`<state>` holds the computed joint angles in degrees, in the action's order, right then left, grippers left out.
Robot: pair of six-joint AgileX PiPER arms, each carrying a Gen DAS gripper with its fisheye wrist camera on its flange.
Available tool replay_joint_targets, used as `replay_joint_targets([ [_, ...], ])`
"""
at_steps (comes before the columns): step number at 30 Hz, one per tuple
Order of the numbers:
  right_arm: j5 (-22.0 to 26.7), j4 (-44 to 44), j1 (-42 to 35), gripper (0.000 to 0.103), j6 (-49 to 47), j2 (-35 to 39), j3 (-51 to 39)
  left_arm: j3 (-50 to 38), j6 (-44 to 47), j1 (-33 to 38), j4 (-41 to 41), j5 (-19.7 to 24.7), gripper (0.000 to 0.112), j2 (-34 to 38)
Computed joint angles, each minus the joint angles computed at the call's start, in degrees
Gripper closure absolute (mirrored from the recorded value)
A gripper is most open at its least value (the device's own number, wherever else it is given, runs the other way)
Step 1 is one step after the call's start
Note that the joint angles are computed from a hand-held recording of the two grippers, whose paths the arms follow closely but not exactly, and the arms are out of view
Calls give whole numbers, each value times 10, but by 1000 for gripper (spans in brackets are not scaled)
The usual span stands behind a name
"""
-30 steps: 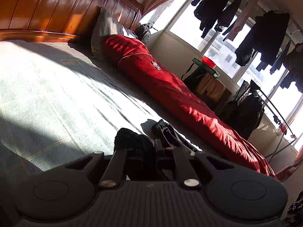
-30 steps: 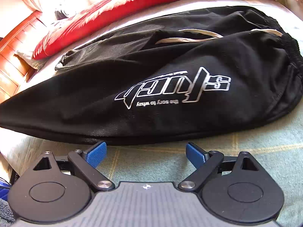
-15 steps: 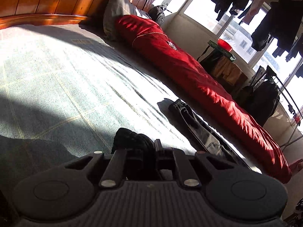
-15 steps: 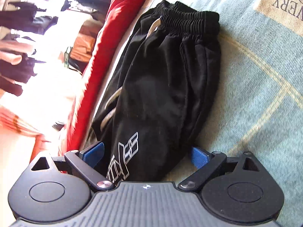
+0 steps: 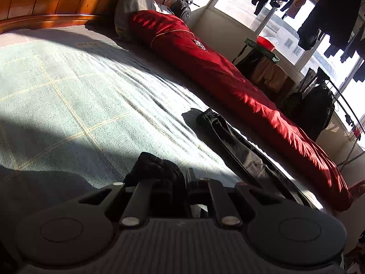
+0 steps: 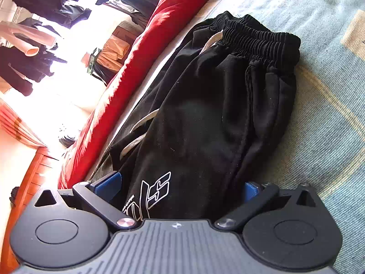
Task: Fold clothes
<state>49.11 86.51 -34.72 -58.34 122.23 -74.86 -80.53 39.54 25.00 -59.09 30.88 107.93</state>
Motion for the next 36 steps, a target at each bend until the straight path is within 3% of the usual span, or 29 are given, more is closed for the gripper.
replay_joint_targets([
  [4,10,3,-4,4,-3,5,-9,6,6,0,-3,-1,104,-4],
  [7,-7,-4,-1,21,-3,9,-13,8,-2,2,5,-2,104,-5],
  [10,-9,-19,-8,40,7,7,-11,11,5,5,0,2,104,-4],
  [12,-17,-40,-11,64,20,5,-8,12,4,6,0,2,104,-2],
  [15,-24,-38,-19,88,26,5,5,13,2,7,0,0,104,2],
  [19,-38,-15,-18,88,1,-20,34,12,3,8,3,3,104,0],
  [25,-7,21,-43,91,-37,-79,60,29,9,22,-3,19,104,-24],
  [32,-1,-32,-79,94,18,-111,40,89,11,42,2,20,104,-78],
  [34,9,-54,-88,91,46,-99,28,101,11,49,3,23,104,-85],
  [36,17,-88,-88,81,84,-82,22,109,0,51,13,19,104,-86],
])
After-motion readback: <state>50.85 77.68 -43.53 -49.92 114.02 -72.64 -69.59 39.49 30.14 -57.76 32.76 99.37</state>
